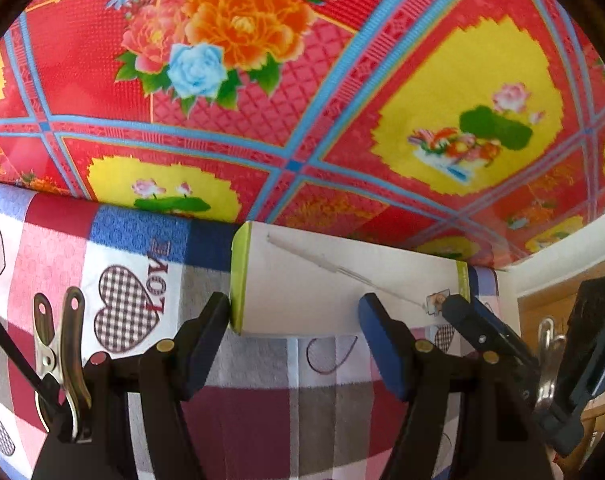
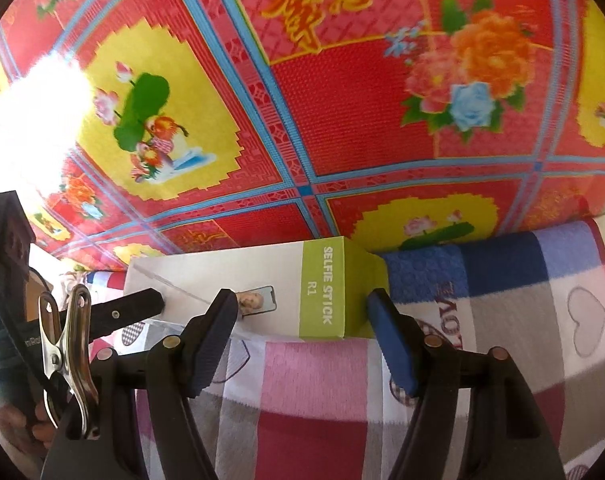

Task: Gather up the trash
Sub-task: 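Close the left tool on the white end while the right tool grips the green end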

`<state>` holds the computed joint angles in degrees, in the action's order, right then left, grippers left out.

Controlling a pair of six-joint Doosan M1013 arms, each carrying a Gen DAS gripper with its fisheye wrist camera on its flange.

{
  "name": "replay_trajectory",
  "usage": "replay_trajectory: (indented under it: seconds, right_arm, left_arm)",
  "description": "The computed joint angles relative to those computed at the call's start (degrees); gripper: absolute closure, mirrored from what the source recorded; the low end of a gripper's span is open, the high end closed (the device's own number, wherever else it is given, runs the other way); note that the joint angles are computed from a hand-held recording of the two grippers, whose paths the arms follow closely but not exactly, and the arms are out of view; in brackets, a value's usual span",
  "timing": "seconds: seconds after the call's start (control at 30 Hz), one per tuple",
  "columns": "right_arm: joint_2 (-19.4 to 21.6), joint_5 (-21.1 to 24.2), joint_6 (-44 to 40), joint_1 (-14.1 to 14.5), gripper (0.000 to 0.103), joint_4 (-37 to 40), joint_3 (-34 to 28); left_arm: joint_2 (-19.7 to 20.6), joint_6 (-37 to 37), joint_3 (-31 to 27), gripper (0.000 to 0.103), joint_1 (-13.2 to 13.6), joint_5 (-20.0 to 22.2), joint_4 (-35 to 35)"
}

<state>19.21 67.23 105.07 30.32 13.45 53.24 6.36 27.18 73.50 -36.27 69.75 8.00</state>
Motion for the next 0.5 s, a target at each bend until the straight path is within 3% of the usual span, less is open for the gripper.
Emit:
replay_trajectory:
  seconds: [0.07,0.1,0.13,0.17,0.33,0.5]
  right_arm:
    - [-0.9,-0.5,0.2,0.1,0.033,0.0,0.9]
    - [-1.1,-0.7,0.4,0.2,0.033,-0.2,1.1]
    - [-1.5,-0.9,0.3,0.3,0.035,-0.4,1.4]
    - [-2.0,-1.5,-0.4,0.2,0.040,0.7,2.0]
    - [-3.6,-2.1,-2.9,0.8,0.040,0.4,2.7]
    - [-5.0,-2.1,-2.8,0.7,0.040,-0.3,4.0]
  left_arm:
    - [0.2,0.4,-0.6,0.033,-0.6,0.8,0.1]
    - [0.3,1.2,-0.9,0.045,-1.0,0.8,-0.1]
    - [0.4,2.3,-0.9,0.047,-1.0,0.6,-1.3]
    - [0.3,3.1,-0.8,0.047,-1.2,0.1,-2.4]
    - [1.5,3.4,-2.6,0.047,-3.8,2.5,-0.3]
    - [1.8,2.8,-3.1,0.047,-4.5,4.3,0.4]
